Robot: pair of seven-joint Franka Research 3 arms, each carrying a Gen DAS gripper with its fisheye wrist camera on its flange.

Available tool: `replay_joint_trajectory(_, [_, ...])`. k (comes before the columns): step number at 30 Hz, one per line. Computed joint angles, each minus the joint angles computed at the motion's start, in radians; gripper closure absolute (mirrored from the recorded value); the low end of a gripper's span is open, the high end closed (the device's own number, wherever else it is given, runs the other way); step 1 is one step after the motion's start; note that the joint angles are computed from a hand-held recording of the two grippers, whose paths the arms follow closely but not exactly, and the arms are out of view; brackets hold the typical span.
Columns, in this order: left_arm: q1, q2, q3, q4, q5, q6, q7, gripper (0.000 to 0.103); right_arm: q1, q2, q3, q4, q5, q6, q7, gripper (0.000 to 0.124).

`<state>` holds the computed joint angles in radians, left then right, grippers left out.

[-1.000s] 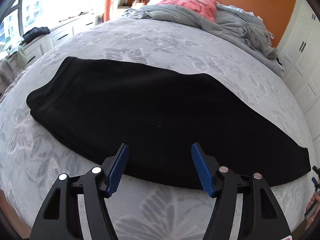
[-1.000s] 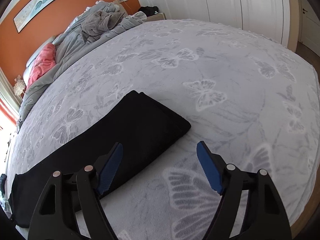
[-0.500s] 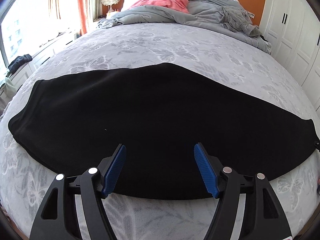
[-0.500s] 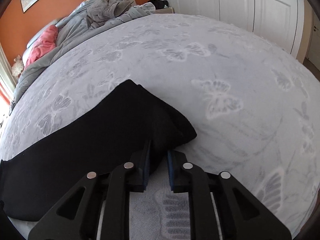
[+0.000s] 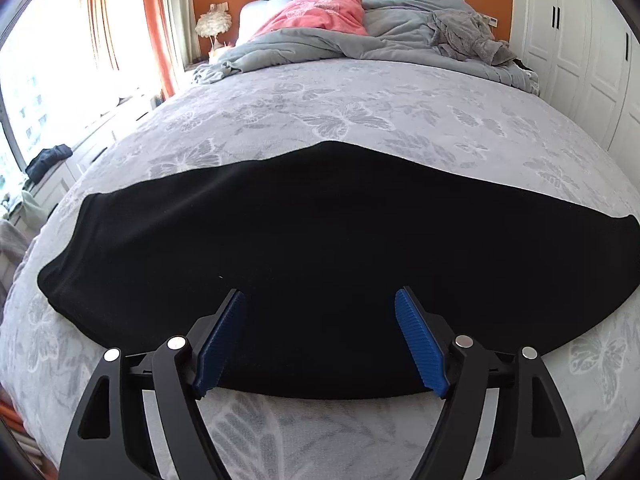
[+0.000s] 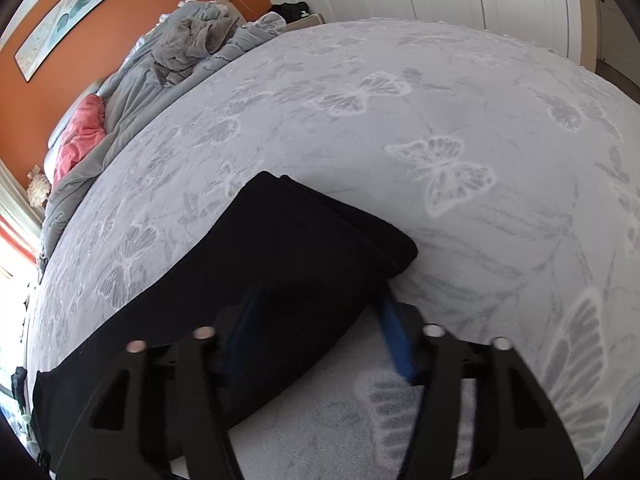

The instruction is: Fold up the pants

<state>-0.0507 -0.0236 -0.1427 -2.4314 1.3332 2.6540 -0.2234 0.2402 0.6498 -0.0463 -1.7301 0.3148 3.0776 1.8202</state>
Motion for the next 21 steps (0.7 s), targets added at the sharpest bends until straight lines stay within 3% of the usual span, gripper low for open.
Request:
replay_joint_trajectory(1, [-0.005,-0.007,-0.006,-0.003,0.004,-0.026,0.006,0.025,0.003,-0.001,0.004,0.004,0.07,-0.002,-0.033,0.099])
replay_joint_trajectory(3, [-0.011,-0.02,-0.012,-0.013,0.004,-0.062,0.026,0.024,-0.055,-0.016,0.081,-0.015,0.164,0.037,-0.093,0.113])
replay_joint_trajectory(4, [-0.011,-0.03,-0.011,-0.022,0.0,-0.063,0.036,0.024,-0.112,-0.026,0.141,-0.036,0.105,0.069,-0.04,0.113])
replay_joint_trajectory(9, [0.0,-0.081,-0.014,-0.072,-0.011,-0.079,0.048,0.024,-0.27,-0.086,0.375,-0.124,0.135,0.262,-0.087,0.114])
replay_joint_trajectory(13, [0.018,-0.119,-0.011,-0.112,-0.036,-0.069,0.064,0.024,-0.401,-0.102,0.593,-0.173,-0.014,0.406,-0.046,0.114])
replay_joint_trajectory(15, [0.03,-0.141,-0.01,-0.135,-0.048,-0.06,0.065,0.024,-0.406,-0.102,0.643,-0.171,-0.092,0.441,-0.03,0.114])
replay_joint_trajectory(18, [0.048,-0.17,-0.01,-0.165,-0.062,-0.051,0.069,0.024,-0.342,-0.099,0.654,-0.135,-0.18,0.444,-0.036,0.114])
replay_joint_trajectory(21, [0.067,-0.197,-0.011,-0.191,-0.075,-0.042,0.071,0.024,-0.232,-0.086,0.621,-0.073,-0.247,0.404,-0.066,0.114])
